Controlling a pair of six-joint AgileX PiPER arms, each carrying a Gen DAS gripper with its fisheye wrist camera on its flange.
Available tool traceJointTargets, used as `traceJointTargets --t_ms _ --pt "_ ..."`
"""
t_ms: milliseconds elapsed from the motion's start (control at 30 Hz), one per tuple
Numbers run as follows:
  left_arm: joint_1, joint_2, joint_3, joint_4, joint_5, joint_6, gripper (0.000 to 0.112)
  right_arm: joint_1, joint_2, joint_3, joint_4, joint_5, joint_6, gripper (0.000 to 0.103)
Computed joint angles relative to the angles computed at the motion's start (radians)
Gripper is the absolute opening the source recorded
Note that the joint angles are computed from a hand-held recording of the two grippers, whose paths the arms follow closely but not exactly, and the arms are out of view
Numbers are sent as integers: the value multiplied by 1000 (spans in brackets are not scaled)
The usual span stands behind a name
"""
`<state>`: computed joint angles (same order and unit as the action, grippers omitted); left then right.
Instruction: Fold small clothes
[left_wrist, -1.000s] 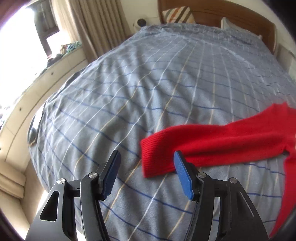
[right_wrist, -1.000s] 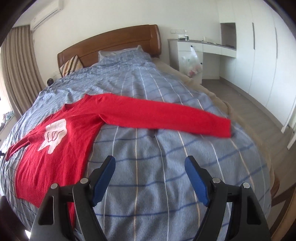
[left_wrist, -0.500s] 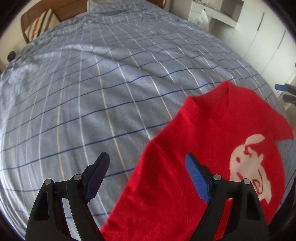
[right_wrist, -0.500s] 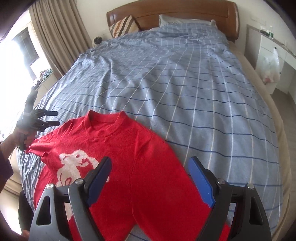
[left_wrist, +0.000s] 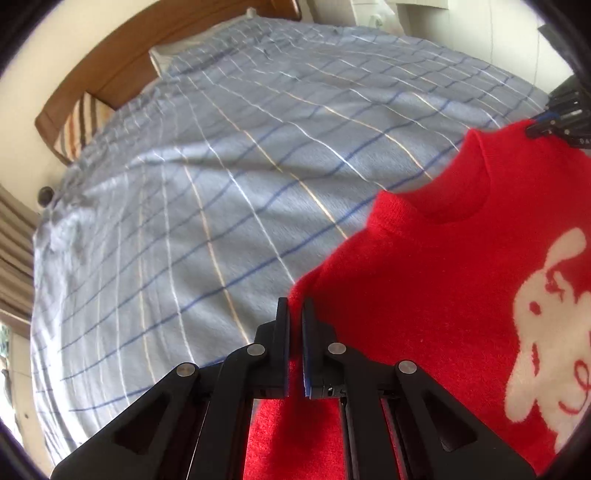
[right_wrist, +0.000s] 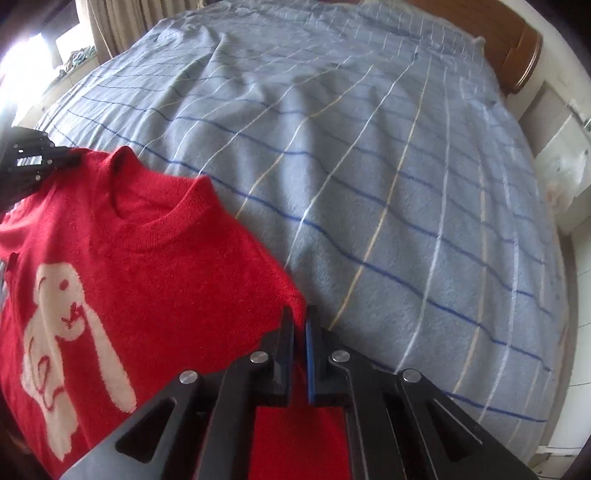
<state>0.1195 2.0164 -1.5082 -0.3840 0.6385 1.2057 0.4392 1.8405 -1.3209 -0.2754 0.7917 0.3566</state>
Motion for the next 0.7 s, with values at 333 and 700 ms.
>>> traceJointTargets --t_ms 333,700 --pt "-31 110 -20 17 -121 -172 8 12 103 -39 -178 16 215 5" --pt "394 -319 357 -317 257 303 69 258 -474 388 -224 94 519 59"
